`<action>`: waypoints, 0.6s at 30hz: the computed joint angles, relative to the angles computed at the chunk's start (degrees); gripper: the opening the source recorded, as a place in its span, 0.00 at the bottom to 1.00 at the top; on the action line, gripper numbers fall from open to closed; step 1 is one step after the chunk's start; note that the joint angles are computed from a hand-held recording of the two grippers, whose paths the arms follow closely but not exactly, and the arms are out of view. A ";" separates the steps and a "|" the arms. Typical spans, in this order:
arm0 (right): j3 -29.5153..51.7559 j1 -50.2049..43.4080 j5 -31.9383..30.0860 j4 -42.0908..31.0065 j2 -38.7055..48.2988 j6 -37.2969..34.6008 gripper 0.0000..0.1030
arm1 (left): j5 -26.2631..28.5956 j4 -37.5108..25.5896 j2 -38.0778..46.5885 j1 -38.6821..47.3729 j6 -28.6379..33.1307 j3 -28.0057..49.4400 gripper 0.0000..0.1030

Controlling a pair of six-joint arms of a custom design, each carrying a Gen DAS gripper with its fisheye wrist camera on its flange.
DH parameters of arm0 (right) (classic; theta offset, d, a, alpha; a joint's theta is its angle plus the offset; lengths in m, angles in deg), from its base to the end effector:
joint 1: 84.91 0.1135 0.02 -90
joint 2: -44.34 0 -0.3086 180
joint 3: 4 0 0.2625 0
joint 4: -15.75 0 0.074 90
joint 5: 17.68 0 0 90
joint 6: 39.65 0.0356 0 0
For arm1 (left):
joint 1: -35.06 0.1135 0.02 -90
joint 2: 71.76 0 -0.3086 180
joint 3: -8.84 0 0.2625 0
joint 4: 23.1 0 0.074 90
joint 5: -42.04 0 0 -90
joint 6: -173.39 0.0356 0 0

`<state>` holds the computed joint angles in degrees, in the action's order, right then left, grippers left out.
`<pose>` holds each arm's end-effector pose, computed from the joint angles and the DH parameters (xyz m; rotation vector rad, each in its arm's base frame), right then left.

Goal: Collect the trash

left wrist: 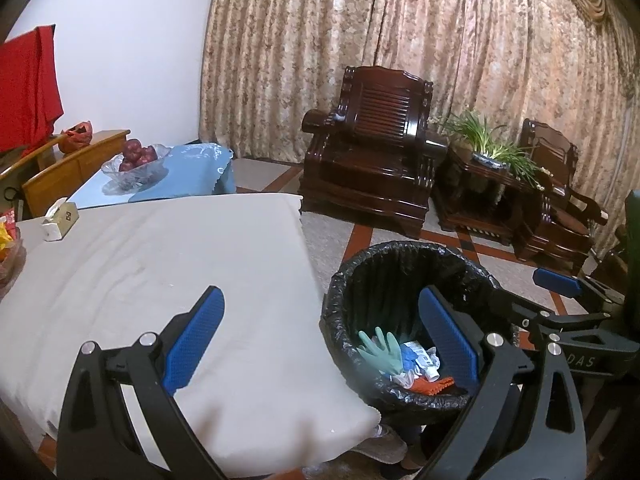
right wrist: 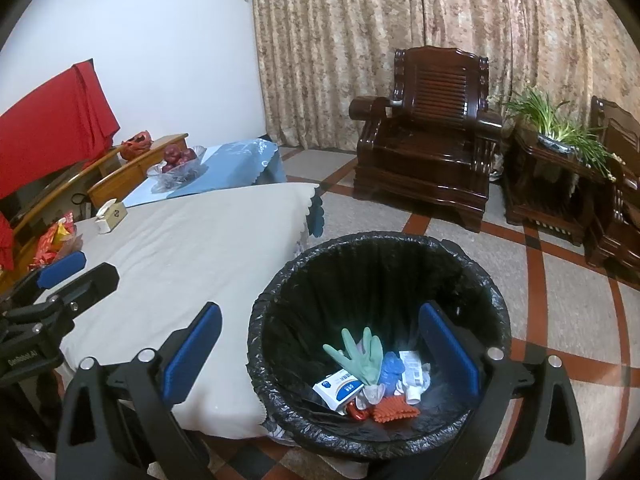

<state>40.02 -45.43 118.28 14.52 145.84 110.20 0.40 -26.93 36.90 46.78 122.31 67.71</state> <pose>0.2277 0.1544 0.1102 0.6446 2.1140 -0.1339 0.3443 0.0443 0.1268 0.8209 2.0325 -0.5754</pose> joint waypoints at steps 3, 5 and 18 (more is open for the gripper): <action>0.17 0.08 0.17 -0.17 -0.02 0.02 0.94 | 0.07 -0.12 -0.03 0.11 0.17 0.04 0.92; 0.16 0.11 0.21 -0.20 -0.05 -0.01 0.94 | 0.10 -0.28 -0.03 0.18 0.27 0.12 0.92; 0.61 0.13 0.38 -0.55 -0.15 -0.30 0.94 | 0.17 -0.30 0.22 0.26 0.34 0.37 0.92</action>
